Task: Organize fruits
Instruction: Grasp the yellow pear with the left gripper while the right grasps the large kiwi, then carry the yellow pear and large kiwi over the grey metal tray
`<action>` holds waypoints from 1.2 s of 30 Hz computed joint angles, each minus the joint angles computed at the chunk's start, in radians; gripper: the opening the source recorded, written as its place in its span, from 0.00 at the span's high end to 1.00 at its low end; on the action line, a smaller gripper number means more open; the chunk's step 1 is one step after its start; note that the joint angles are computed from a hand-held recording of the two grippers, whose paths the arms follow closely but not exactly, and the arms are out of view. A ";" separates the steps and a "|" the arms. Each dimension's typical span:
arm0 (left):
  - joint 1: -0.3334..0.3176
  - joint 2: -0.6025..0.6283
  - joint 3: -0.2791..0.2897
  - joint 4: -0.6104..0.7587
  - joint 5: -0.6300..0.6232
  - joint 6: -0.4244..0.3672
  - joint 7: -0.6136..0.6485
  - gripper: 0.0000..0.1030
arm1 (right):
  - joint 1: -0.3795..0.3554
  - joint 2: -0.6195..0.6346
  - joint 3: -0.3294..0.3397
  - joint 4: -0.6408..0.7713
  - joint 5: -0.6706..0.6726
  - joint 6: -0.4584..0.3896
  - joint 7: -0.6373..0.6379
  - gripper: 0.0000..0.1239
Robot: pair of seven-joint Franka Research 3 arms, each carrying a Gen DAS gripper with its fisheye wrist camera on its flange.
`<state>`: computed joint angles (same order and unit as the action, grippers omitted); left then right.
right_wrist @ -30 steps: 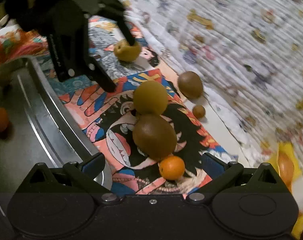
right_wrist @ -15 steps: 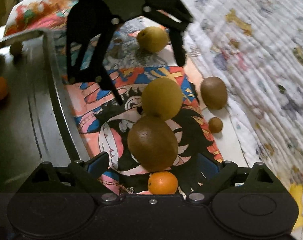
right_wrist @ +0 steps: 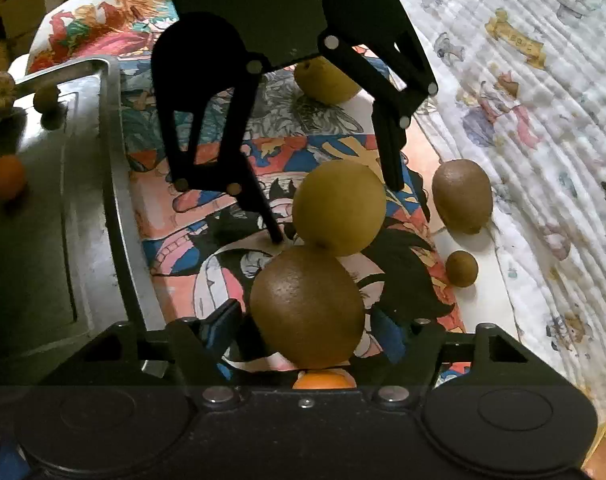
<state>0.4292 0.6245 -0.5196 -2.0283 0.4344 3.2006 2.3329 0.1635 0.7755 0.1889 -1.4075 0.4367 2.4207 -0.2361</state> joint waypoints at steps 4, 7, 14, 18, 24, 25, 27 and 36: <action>0.036 0.014 -0.040 0.005 -0.005 -0.017 0.025 0.33 | -0.001 0.005 0.000 0.014 -0.008 -0.024 -0.009 0.45; 0.021 0.014 -0.021 0.007 -0.006 -0.001 0.023 0.37 | 0.000 0.011 -0.003 0.026 -0.011 -0.032 -0.012 0.46; 0.036 0.014 -0.026 -0.013 -0.001 0.035 -0.011 0.38 | -0.011 -0.003 0.010 -0.010 0.016 0.019 -0.038 0.51; 0.002 0.001 0.020 -0.033 0.022 0.087 -0.077 0.38 | -0.016 -0.019 0.015 -0.042 0.032 0.051 -0.048 0.52; -0.086 -0.036 0.123 -0.064 0.025 0.144 -0.209 0.38 | -0.026 -0.023 0.027 -0.058 0.058 0.075 -0.052 0.52; -0.113 -0.045 0.151 -0.070 0.016 0.154 -0.235 0.38 | -0.029 -0.024 0.029 -0.060 0.064 0.078 -0.054 0.52; -0.144 -0.058 0.183 -0.078 0.003 0.161 -0.288 0.38 | -0.035 -0.029 0.036 -0.071 0.079 0.089 -0.062 0.52; -0.179 -0.094 0.229 -0.108 -0.048 0.166 -0.554 0.38 | -0.067 -0.043 0.068 -0.117 0.166 0.143 -0.095 0.52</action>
<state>0.2505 0.5303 -0.2903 -2.1363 0.3866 3.3663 1.7787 0.0966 0.7325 0.2570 -1.5241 0.6024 2.5635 -0.3315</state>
